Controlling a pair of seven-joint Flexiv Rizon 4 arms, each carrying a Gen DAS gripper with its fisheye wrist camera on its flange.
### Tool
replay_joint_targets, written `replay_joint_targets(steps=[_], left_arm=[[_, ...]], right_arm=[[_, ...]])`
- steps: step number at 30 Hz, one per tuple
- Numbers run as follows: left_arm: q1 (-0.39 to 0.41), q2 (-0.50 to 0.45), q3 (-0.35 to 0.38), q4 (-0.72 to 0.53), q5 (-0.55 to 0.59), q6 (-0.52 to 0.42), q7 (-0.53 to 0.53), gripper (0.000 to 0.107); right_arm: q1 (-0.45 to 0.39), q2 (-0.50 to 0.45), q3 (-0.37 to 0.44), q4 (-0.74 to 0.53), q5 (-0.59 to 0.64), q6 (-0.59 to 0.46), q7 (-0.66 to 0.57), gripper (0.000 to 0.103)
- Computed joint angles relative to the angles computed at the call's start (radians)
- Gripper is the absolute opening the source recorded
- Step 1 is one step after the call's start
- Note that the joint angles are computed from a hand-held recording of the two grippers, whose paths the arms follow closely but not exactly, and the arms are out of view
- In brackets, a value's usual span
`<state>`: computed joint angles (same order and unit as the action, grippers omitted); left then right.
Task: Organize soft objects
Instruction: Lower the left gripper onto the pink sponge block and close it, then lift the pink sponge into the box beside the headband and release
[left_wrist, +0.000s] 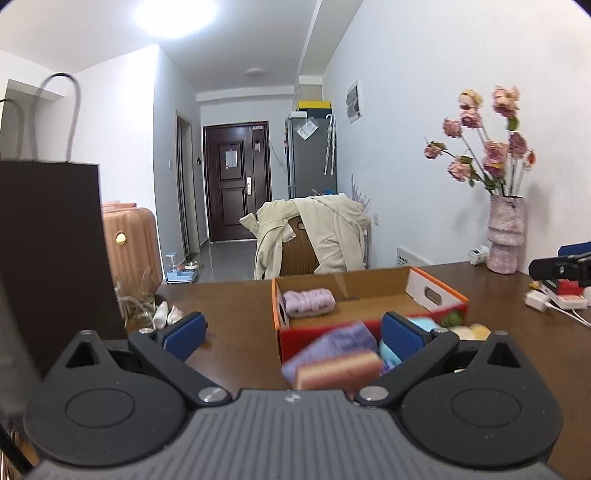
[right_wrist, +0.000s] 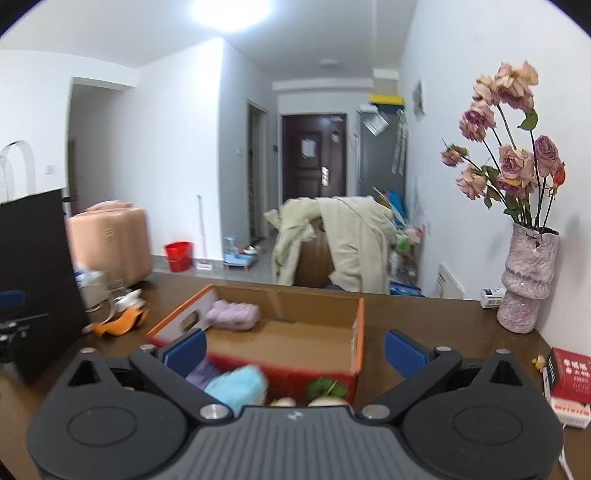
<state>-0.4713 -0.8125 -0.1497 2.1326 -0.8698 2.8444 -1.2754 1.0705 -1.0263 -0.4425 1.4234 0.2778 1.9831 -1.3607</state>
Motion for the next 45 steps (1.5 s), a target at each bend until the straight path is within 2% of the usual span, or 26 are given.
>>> replay_joint_targets(steps=[1, 4, 7, 10, 15, 19, 21, 24, 29, 31, 32, 34, 36, 38, 40, 41, 43, 45], left_arm=[[-0.009, -0.005, -0.004, 0.021, 0.006, 0.020, -0.020, 0.103], [-0.025, -0.016, -0.032, 0.078, 0.002, 0.051, -0.113, 0.103], [-0.040, -0.029, -0.026, 0.104, 0.010, 0.069, -0.147, 0.103], [-0.037, -0.032, -0.016, 0.110, 0.023, 0.058, -0.145, 0.103], [-0.008, -0.040, -0.009, 0.104, 0.039, 0.028, -0.179, 0.103], [0.022, -0.053, 0.009, 0.090, 0.087, -0.008, -0.195, 0.103], [0.043, -0.058, 0.015, 0.073, 0.119, -0.035, -0.204, 0.103], [0.082, -0.070, 0.026, 0.036, 0.189, -0.079, -0.227, 0.098], [0.142, -0.094, 0.044, -0.037, 0.264, -0.204, -0.205, 0.075], [0.187, -0.093, 0.037, -0.054, 0.324, -0.265, -0.236, 0.074], [0.230, -0.093, 0.025, -0.058, 0.392, -0.281, -0.285, 0.074], [0.304, -0.092, 0.002, -0.065, 0.514, -0.293, -0.384, 0.074], [0.337, -0.095, 0.002, -0.085, 0.577, -0.306, -0.440, 0.071], [0.352, -0.093, 0.009, -0.104, 0.596, -0.353, -0.462, 0.059], [0.382, -0.088, -0.001, -0.122, 0.633, -0.421, -0.490, 0.046], [0.420, -0.091, -0.022, -0.129, 0.681, -0.446, -0.525, 0.043], [0.479, -0.103, -0.054, -0.139, 0.768, -0.454, -0.594, 0.036], [0.500, -0.108, -0.061, -0.146, 0.806, -0.462, -0.639, 0.036]], right_arm=[[0.032, 0.000, -0.013, 0.043, 0.033, 0.042, -0.005, 0.103], [0.060, 0.017, 0.045, 0.145, 0.087, 0.159, -0.048, 0.103], [0.071, 0.016, 0.106, 0.191, 0.152, 0.240, -0.068, 0.103], [0.073, 0.014, 0.144, 0.197, 0.189, 0.244, -0.097, 0.103], [0.117, -0.023, 0.115, 0.144, 0.278, 0.217, -0.196, 0.103], [0.061, -0.041, 0.187, 0.089, 0.213, 0.225, -0.232, 0.102], [0.024, -0.046, 0.232, 0.055, 0.168, 0.197, -0.242, 0.098], [-0.043, -0.068, 0.300, -0.018, 0.079, 0.136, -0.207, 0.086], [-0.069, -0.154, 0.273, -0.196, -0.004, -0.006, -0.111, 0.073], [-0.107, -0.197, 0.303, -0.285, -0.074, -0.058, -0.069, 0.066], [-0.128, -0.216, 0.324, -0.331, -0.106, -0.086, -0.045, 0.065], [-0.174, -0.262, 0.386, -0.431, -0.175, -0.142, 0.000, 0.058], [-0.214, -0.308, 0.448, -0.520, -0.244, -0.191, 0.032, 0.056], [-0.233, -0.355, 0.474, -0.613, -0.286, -0.250, 0.074, 0.054], [-0.269, -0.405, 0.561, -0.707, -0.355, -0.311, 0.083, 0.052], [-0.285, -0.427, 0.611, -0.745, -0.388, -0.338, 0.077, 0.051], [-0.313, -0.463, 0.714, -0.804, -0.441, -0.381, 0.059, 0.045], [-0.336, -0.487, 0.819, -0.836, -0.472, -0.401, 0.018, 0.038]])
